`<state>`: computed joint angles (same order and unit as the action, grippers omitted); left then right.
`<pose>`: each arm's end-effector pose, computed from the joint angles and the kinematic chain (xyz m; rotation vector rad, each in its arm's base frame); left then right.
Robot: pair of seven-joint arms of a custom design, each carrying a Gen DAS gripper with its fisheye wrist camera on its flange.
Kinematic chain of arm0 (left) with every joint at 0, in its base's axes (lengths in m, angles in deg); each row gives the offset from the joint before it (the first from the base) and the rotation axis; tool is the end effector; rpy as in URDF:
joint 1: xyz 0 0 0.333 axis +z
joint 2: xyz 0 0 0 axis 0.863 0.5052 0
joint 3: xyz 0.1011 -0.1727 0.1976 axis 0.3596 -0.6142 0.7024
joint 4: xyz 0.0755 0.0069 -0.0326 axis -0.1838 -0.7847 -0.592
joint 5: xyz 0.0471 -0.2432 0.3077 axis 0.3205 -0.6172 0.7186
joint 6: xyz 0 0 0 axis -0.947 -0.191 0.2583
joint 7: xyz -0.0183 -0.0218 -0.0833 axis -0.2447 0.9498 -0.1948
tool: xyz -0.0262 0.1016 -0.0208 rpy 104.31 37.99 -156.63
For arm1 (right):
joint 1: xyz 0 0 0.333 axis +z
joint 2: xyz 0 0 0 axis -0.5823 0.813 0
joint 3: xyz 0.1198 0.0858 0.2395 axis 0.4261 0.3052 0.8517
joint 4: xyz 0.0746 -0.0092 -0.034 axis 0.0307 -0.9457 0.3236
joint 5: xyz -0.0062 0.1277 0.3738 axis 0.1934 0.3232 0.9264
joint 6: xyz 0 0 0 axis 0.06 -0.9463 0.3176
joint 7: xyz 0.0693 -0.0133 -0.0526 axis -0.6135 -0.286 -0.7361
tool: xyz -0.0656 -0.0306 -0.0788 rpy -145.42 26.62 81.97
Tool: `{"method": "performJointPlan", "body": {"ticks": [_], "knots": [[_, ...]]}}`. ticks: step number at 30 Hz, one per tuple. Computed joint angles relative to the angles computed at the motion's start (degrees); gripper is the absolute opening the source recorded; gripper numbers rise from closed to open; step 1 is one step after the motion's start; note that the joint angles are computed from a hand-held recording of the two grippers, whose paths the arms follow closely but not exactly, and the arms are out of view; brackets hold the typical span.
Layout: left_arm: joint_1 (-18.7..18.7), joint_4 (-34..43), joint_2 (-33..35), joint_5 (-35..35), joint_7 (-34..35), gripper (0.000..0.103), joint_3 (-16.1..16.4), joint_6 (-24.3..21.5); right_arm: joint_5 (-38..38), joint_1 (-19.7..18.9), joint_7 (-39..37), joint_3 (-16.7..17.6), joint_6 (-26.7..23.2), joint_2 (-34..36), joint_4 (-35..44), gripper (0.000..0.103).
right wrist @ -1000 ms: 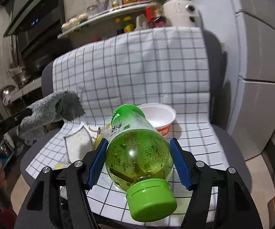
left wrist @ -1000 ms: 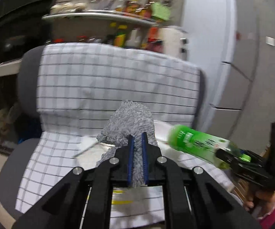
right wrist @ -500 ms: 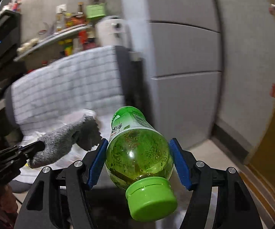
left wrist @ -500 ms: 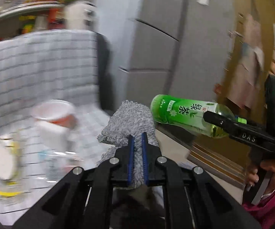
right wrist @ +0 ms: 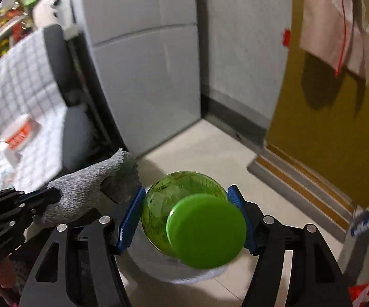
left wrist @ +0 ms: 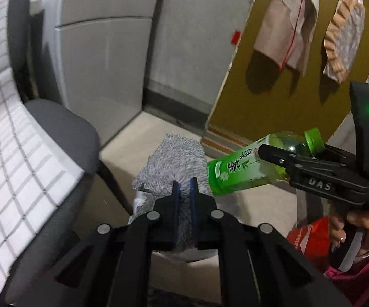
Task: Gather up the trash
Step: 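Carry bottle and cloth over the trash bin and open both tools, then grasp the white scrub pad with the left tool while the right tool grasps the white eraser sponge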
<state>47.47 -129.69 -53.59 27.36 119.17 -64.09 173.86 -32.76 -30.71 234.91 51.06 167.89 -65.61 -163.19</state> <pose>0.5032 -0.1908 0.4357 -0.9804 2.7405 -1.1595 0.4032 0.1304 0.4592 -1.3119 2.3064 -0.7835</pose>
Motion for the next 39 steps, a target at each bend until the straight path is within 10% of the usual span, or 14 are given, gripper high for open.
{"method": "performJointPlan", "body": {"ticks": [6, 11, 18, 22, 28, 39], "knots": [[-0.7, 2.5, 4.8, 5.0, -3.2, 0.008, -2.1, -0.3, 2.2, -0.5, -0.7, -2.4, 1.8, 4.6, -0.3, 0.067], [0.0, 4.1, 6.9, 6.9, -7.5, 0.046, -3.0, 0.6, 3.5, -1.5, 0.7, -3.4, 4.5, 4.4, -1.5, 0.072], [2.3, 2.5, 2.8, 3.7, -7.3, 0.048, -1.0, 4.4, -1.0, -3.7, 2.9, -0.9, 5.2, 1.1, -0.3, 0.073], [3.7, -0.6, -1.5, 4.1, -8.5, 0.052, 1.4, 8.5, -3.5, -3.7, 3.1, 0.3, 14.3, 2.7, 2.0, 0.073], [6.6, -6.0, -7.0, 6.5, -11.0, 0.056, 6.1, 12.5, -2.5, -1.3, -5.1, 2.0, 25.5, 14.5, 12.5, 0.072], [18.0, -3.7, -5.2, 18.9, -26.1, 0.059, 12.3, 19.2, 19.5, 15.5, -38.0, -2.3, 20.2, 44.7, 46.8, 0.073]]}}
